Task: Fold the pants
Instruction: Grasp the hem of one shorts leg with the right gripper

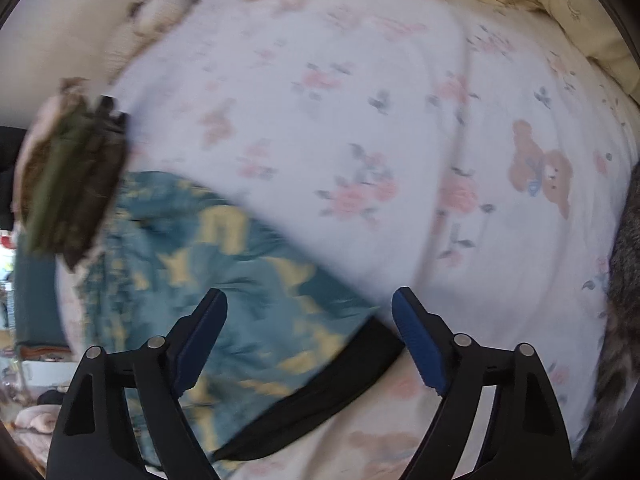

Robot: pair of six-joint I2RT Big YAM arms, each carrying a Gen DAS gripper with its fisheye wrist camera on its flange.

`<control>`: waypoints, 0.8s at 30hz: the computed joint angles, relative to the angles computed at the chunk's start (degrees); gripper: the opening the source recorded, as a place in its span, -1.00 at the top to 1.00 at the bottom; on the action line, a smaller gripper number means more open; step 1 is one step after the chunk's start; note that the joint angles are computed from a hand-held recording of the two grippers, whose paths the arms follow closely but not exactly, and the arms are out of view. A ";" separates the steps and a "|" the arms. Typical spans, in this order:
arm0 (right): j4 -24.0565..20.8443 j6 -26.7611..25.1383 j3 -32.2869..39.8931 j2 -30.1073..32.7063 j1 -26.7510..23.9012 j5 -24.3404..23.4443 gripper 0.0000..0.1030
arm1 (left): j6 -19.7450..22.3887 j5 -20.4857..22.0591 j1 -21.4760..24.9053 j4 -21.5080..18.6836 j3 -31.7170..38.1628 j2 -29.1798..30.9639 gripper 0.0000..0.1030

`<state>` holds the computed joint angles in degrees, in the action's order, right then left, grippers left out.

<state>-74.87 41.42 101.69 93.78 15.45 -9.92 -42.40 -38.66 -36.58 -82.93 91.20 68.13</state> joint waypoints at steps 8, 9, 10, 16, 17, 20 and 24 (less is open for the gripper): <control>0.98 -6.42 0.72 0.44 0.77 1.83 0.64 | 0.37 -0.40 0.40 -4.68 6.20 5.74 -0.99; 1.51 -7.27 1.29 0.33 1.11 1.94 0.82 | 0.32 -0.01 0.56 -5.42 7.62 6.73 -0.99; 2.62 -8.05 1.18 -0.43 1.37 1.95 1.00 | 0.24 0.35 0.68 -5.94 8.80 7.49 -0.99; 7.49 -7.58 1.59 -4.26 3.41 -1.05 1.00 | 0.54 5.60 2.98 -7.85 16.64 12.91 -0.99; 7.53 -6.98 1.82 -4.40 3.82 -0.35 1.00 | 0.17 6.53 3.44 -8.08 18.00 13.87 -0.99; 6.74 -7.26 1.33 -4.18 3.49 0.14 0.77 | 0.16 6.17 2.94 -7.90 19.79 15.26 -0.99; 4.69 -7.76 0.84 -3.10 1.83 1.03 0.68 | 1.25 7.13 2.03 -6.93 19.95 16.18 -0.99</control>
